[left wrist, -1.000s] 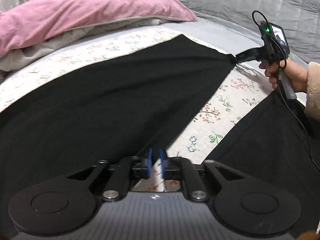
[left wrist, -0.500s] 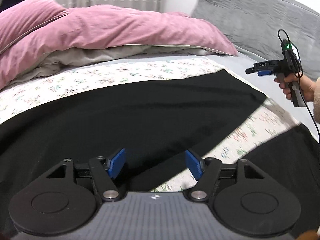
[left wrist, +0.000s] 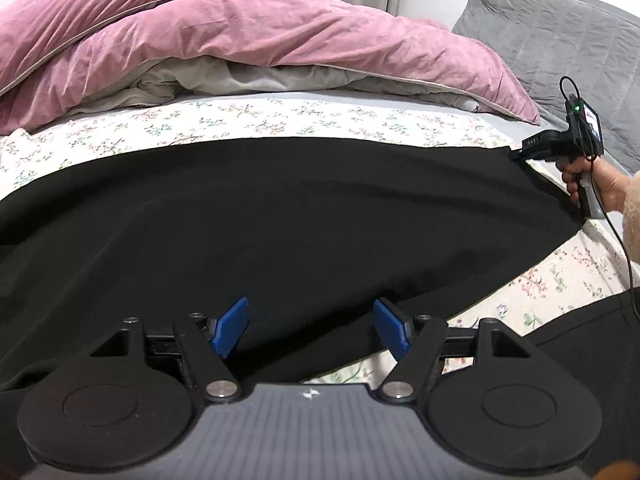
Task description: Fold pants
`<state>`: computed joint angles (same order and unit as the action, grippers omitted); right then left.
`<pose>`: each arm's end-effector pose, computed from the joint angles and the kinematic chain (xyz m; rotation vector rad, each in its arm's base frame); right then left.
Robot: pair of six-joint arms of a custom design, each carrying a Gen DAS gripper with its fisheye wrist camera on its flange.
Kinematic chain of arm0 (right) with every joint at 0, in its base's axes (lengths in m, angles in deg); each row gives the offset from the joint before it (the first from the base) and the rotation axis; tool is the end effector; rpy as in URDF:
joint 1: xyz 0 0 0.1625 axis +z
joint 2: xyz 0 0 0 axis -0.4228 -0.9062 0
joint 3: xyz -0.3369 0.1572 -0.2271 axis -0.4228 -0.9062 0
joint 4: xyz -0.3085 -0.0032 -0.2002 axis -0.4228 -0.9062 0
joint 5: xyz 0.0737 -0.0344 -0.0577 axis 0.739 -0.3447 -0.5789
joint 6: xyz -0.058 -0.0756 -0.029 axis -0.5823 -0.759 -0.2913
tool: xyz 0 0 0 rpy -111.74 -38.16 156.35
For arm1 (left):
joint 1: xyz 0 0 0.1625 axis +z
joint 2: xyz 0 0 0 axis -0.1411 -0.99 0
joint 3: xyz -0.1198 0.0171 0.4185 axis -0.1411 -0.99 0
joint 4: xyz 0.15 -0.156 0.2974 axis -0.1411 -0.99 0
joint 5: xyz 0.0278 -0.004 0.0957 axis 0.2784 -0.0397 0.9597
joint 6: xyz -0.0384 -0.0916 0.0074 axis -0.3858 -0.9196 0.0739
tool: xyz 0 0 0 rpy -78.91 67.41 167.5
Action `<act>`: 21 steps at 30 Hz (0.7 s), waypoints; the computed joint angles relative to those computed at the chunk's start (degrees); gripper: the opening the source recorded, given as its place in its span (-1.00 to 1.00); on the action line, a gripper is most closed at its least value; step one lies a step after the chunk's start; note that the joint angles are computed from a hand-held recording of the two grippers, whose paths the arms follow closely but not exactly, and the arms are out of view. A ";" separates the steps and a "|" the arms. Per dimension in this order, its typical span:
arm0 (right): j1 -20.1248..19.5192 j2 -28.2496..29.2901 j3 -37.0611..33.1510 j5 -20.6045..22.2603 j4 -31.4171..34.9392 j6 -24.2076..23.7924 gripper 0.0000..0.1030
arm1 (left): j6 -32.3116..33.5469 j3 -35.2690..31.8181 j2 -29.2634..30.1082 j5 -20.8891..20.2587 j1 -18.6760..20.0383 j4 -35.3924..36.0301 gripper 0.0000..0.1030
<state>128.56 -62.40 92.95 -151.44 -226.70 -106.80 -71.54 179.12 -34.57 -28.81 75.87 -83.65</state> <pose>0.2149 -0.5990 0.1038 0.2564 -2.2261 1.0187 0.0788 -0.3487 0.4549 0.2782 2.2420 -1.0114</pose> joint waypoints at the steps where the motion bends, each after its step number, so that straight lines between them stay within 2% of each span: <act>1: 0.00 -0.13 -0.03 0.76 0.74 -0.99 -0.90 | -0.18 0.02 -0.33 0.26 -0.04 0.39 0.84; 3: 0.03 0.26 -0.52 0.84 -0.11 -4.05 -0.93 | -0.41 0.08 -1.19 0.67 -0.16 0.78 0.84; 7: 0.21 1.98 -1.92 0.22 -7.32 -5.59 -0.94 | -0.92 0.11 -2.62 1.44 -0.29 0.67 0.84; 9: 0.75 4.55 -5.03 -3.12 -9.64 -8.26 -0.94 | -1.46 -0.11 -3.07 1.89 -0.12 1.47 0.84; 10: 1.00 5.52 -6.48 -5.00 -8.71 -8.58 -0.93 | -1.66 -0.12 -3.45 2.31 -0.18 1.99 0.84; 12: 1.85 7.58 -8.86 -8.29 -9.25 -10.73 -0.73 | -2.09 -0.34 -4.53 3.62 -0.53 3.36 0.84; 15: 4.11 9.28 -11.10 -14.06 -11.12 -14.17 -0.56 | -3.37 0.04 -7.89 6.95 -2.43 6.36 0.90; 16: 4.85 8.20 -9.43 -13.63 -10.17 -13.13 -0.51 | -4.02 -0.05 -9.09 8.46 -3.06 7.65 0.96; 17: 5.57 6.73 -7.41 -12.50 -8.42 -11.29 -0.33 | -4.84 -0.17 -10.26 9.73 -3.59 9.14 0.99; 18: 6.54 5.26 -5.53 -11.63 -6.07 -9.14 -0.04 | -5.88 -0.48 -11.48 10.92 -4.07 11.19 1.00; 19: 7.53 4.20 -4.26 -10.90 -4.05 -7.55 0.08 | -7.39 -0.95 -12.78 12.50 -4.61 14.11 1.00; 20: 8.55 3.38 -3.10 -9.64 -2.90 -6.54 0.17 | -8.76 -1.22 -13.79 14.31 -5.21 16.28 1.00; 21: 9.64 2.70 -2.16 -8.37 -1.53 -5.53 0.18 | -10.21 -1.43 -14.95 16.05 -5.88 18.60 1.00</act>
